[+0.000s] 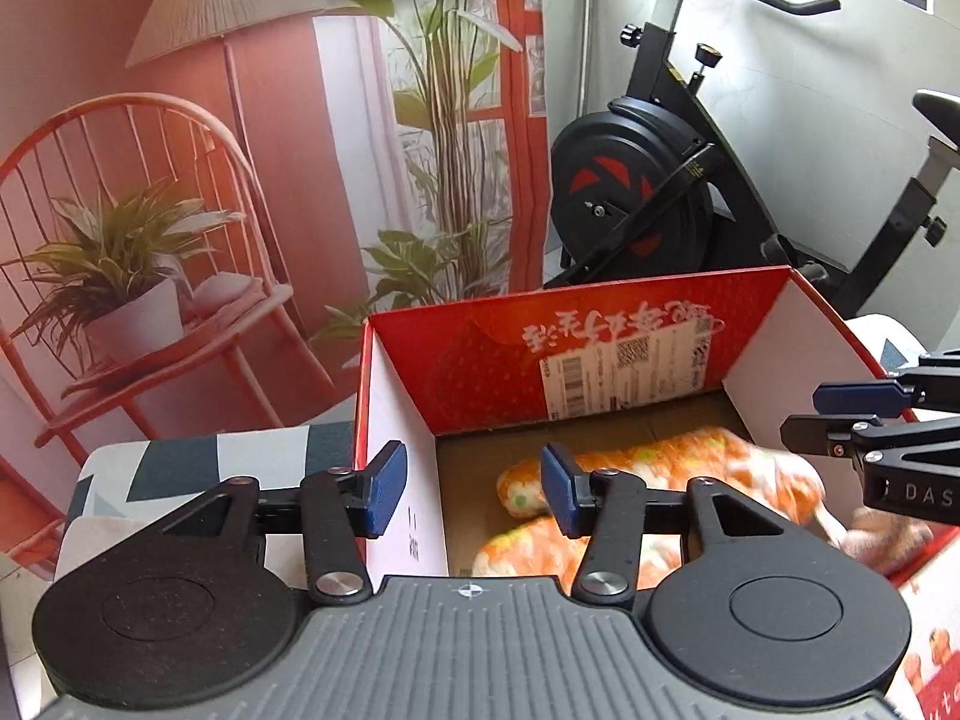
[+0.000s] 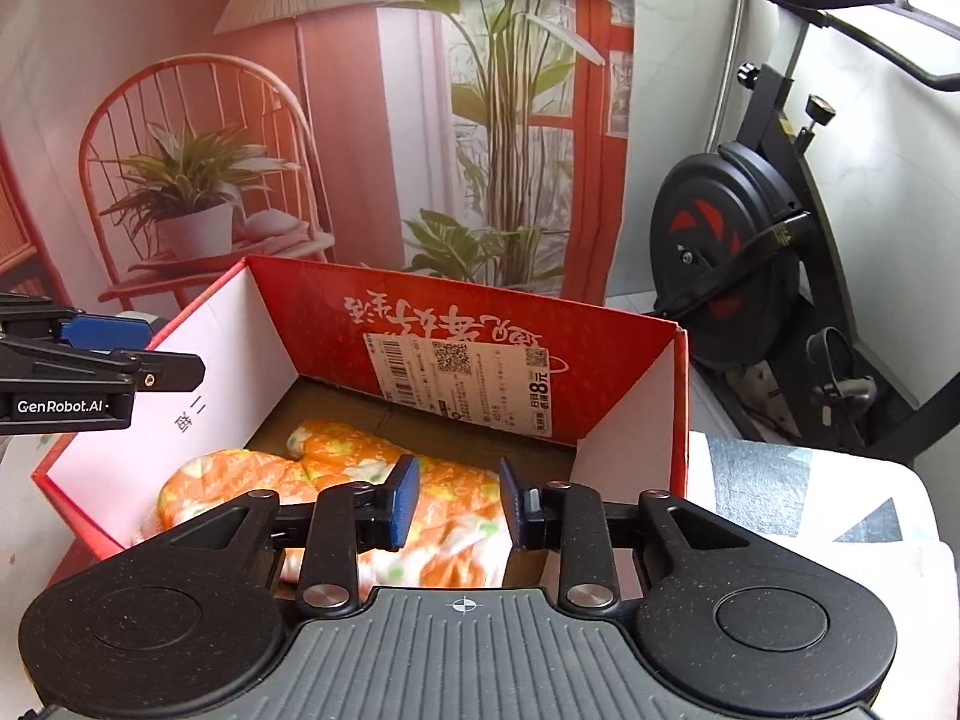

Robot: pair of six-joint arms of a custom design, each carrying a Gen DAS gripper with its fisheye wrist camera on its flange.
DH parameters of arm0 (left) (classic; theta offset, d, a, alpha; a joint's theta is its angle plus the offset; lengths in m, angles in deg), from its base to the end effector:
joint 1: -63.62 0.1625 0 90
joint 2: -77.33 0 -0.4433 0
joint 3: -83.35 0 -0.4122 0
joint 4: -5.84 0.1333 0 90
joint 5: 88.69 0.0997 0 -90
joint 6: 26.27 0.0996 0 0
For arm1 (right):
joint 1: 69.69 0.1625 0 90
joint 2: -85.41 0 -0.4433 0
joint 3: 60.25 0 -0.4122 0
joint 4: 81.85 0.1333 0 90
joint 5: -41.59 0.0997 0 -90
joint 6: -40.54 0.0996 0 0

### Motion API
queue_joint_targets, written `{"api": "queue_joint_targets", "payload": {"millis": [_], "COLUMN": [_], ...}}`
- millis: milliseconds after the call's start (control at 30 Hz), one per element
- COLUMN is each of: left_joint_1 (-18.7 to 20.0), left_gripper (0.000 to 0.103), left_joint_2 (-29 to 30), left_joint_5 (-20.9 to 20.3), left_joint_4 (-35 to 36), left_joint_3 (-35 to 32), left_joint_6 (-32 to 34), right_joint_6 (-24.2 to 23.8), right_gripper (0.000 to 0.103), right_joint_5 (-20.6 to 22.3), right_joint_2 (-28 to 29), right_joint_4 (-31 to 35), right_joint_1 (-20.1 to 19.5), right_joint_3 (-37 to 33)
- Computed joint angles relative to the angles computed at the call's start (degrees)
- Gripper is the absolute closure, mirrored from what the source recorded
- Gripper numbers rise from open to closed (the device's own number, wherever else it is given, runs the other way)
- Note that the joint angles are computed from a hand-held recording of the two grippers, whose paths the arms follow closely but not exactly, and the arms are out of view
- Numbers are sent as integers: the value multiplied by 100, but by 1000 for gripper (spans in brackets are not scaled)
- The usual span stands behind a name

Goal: Organize soft objects
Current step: 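Lower the orange cushion into the red box and open both grippers, then move both grippers back to the clear bag of green cords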

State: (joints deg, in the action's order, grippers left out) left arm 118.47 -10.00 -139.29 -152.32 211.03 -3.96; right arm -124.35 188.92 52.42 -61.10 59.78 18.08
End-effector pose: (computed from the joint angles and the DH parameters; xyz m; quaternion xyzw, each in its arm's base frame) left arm -0.1035 -0.4883 0.3169 0.3683 0.8403 -0.2614 0.2999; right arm 0.4146 -0.4257 0.0211 0.0840 -0.8600 0.3767 0.3337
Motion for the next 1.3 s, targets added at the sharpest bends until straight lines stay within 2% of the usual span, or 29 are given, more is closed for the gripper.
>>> {"api": "queue_joint_targets", "payload": {"millis": [133,300,600,800,967,1133,1300], "left_joint_1": [-38,-205,-614,-889,-1060,-971,-839], "left_gripper": [51,51,51,51,52,52,57], "left_joint_2": [-425,-1115,-2631,-3673,-4512,-5029,-5277], "left_joint_5": [-248,-406,-413,-385,-454,-811,-1091], "left_joint_4": [258,604,1830,2956,4008,4718,5024], "left_joint_3": [161,426,857,1158,1374,1502,1623], "left_joint_6": [-86,-329,-1097,-1473,-1925,-2373,-2521], "right_joint_6": [72,-74,56,1108,2223,3512,4353], "right_gripper": [69,64,61,61,61,61,61], "right_joint_5": [100,391,837,884,816,584,296], "right_joint_2": [-56,-94,-72,129,432,826,1115], "right_joint_4": [-138,-553,-983,-521,21,639,991], "right_joint_1": [207,554,1291,1685,1978,2266,2498], "right_joint_3": [181,371,577,658,712,691,656]}}
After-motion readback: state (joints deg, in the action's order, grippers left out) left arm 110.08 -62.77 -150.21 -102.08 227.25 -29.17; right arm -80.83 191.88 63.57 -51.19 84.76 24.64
